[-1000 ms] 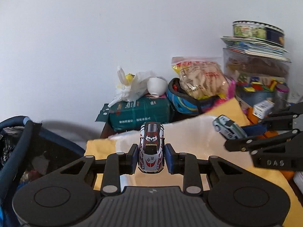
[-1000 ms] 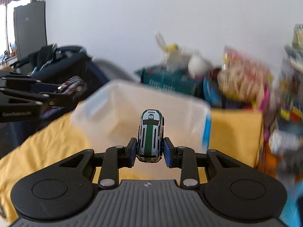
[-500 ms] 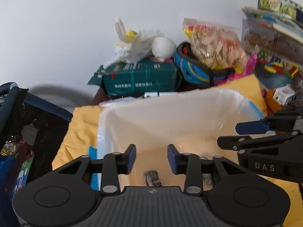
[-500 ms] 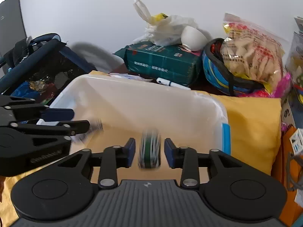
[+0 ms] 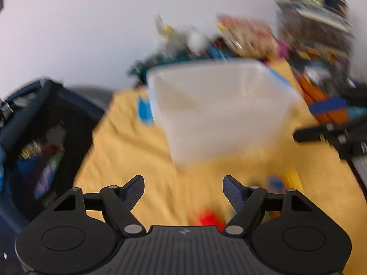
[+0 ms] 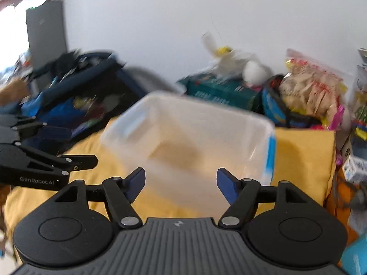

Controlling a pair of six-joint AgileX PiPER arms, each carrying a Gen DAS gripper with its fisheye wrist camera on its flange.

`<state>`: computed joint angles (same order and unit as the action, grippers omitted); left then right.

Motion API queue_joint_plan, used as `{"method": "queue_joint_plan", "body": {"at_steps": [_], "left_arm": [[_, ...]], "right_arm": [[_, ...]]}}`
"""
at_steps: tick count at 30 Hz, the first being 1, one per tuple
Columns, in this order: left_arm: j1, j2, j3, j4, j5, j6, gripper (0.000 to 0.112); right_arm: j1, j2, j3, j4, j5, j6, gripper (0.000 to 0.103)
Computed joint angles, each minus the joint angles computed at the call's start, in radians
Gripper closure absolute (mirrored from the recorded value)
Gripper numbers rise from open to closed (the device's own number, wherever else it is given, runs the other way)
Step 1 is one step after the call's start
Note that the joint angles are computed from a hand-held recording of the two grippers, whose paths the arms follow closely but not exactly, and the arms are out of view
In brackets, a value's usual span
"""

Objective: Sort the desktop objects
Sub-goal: 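Carry both cars over the clear bin and open both tools to drop them, then grasp a black-yellow race car with the left tool while the right tool grasps a green car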

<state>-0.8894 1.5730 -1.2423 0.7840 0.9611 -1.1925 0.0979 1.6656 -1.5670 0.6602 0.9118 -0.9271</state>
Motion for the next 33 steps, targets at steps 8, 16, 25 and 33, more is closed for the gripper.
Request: {"method": "queue_joint_plan", "body": {"at_steps": [8,16,25,33], "left_arm": [[-0.32,-0.025,0.214,0.022,0.034,-0.021,0.049],[-0.305,0.131,0.135,-0.042,-0.012,0.228,0.08],[-0.073,-0.019,0.276,-0.3,-0.291,0.176,0.092],[0.124,-0.087,0.453,-0.579,-0.651,0.098,0.091]], "right_arm": [[-0.078,-0.244,0.452,-0.051,-0.076,-0.226,0.048],[-0.102,-0.282,0.548,-0.103,-0.055,-0.162,0.052],[-0.047,-0.279,0.575,-0.106,-0.092,-0.149,0.057],[-0.031,-0.202,0.554,-0.147,-0.119,-0.024,0.08]]}}
